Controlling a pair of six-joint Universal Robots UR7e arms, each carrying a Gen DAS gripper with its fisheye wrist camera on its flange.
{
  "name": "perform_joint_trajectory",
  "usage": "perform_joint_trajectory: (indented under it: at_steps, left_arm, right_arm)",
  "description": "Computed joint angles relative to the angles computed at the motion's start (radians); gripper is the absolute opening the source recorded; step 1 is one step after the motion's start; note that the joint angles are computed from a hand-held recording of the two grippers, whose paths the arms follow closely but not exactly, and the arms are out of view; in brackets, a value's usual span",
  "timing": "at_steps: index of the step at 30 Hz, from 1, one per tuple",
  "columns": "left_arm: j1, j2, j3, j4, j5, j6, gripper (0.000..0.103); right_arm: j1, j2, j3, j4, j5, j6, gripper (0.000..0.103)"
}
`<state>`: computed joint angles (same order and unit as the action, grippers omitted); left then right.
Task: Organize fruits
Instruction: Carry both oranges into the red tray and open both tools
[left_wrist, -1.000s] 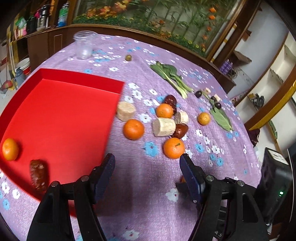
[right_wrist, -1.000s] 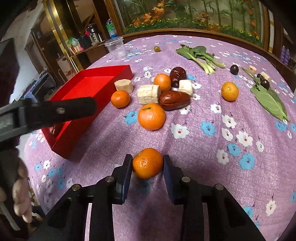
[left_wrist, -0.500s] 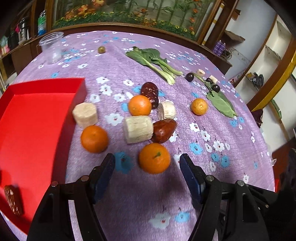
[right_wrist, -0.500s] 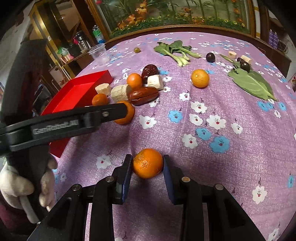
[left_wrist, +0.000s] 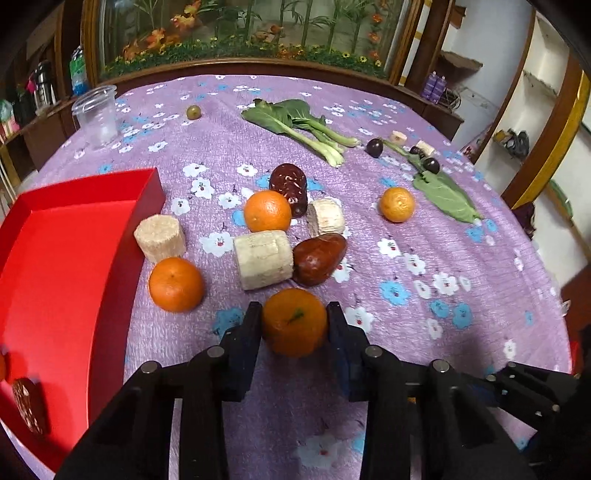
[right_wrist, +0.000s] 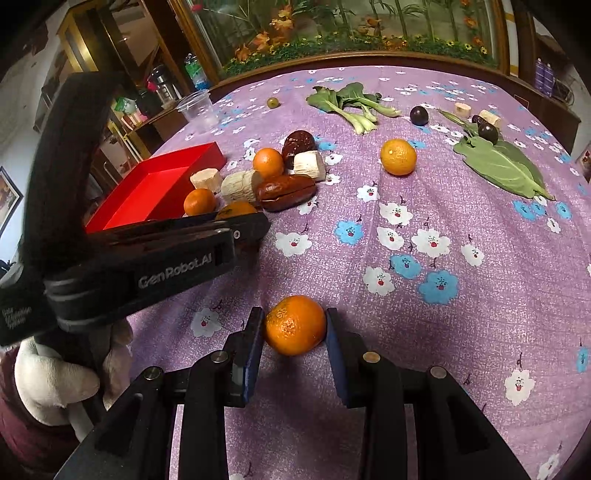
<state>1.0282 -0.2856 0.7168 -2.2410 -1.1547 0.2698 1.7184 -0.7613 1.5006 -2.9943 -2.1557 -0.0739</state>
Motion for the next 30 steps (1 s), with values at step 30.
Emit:
perform_joint_trajectory:
  at_steps: [30]
  left_arm:
    - [0.064,-0.222,0.181,-0.220,0.006,-0.113,0.034]
  right_arm:
    - [0.084,0.037,-0.059,-0.008,0.018,-0.059,0.035]
